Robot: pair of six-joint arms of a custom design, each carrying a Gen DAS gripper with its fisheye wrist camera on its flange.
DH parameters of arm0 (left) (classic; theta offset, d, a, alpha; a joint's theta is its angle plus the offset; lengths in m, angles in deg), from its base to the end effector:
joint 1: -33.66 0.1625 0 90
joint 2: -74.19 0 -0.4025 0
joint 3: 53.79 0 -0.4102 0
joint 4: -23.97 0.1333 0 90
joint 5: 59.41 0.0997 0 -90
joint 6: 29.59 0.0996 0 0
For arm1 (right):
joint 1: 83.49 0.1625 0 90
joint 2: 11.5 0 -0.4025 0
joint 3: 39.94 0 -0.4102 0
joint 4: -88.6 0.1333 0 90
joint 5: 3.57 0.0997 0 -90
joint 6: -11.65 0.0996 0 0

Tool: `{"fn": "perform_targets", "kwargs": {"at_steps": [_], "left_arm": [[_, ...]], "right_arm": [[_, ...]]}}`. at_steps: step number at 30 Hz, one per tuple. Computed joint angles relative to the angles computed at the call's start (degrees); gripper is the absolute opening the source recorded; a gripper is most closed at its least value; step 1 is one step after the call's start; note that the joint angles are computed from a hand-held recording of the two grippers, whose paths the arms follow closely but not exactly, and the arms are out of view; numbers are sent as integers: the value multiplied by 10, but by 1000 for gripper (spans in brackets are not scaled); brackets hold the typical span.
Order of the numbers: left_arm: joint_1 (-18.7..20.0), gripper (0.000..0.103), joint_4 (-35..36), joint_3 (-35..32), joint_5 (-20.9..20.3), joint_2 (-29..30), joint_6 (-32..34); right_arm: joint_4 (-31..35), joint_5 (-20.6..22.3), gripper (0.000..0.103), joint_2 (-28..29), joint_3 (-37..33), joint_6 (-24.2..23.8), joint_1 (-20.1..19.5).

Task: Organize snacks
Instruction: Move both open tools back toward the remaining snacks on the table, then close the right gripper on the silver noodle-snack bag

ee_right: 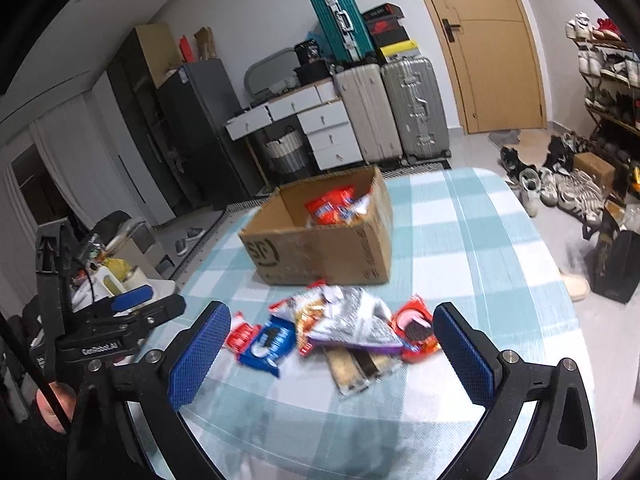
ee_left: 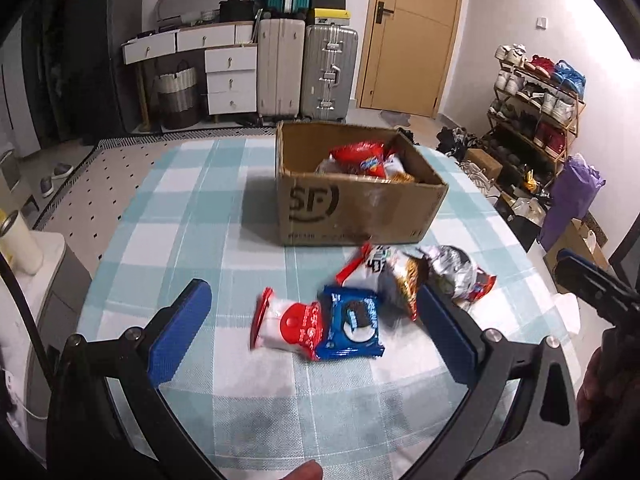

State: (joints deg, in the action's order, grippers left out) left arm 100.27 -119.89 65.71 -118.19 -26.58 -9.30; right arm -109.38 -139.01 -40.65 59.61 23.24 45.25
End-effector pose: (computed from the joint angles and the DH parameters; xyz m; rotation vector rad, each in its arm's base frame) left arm -0.0065 -0.4808 0.4139 0.7253 2.4046 -0.8106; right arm 0.4308 -0.4374 -0.0225 0.2343 -2.4484 1.1834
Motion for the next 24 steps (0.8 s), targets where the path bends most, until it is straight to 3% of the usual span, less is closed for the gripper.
{"fn": "perform_targets", "kwargs": {"at_steps": [7, 24], "left_arm": [[29, 102, -13, 8, -13, 29, 9], [95, 102, -55, 6, -18, 92, 33]], "right_arm": [[-11, 31, 103, 8, 23, 20, -34], [47, 44, 102, 56, -53, -35, -84]]}}
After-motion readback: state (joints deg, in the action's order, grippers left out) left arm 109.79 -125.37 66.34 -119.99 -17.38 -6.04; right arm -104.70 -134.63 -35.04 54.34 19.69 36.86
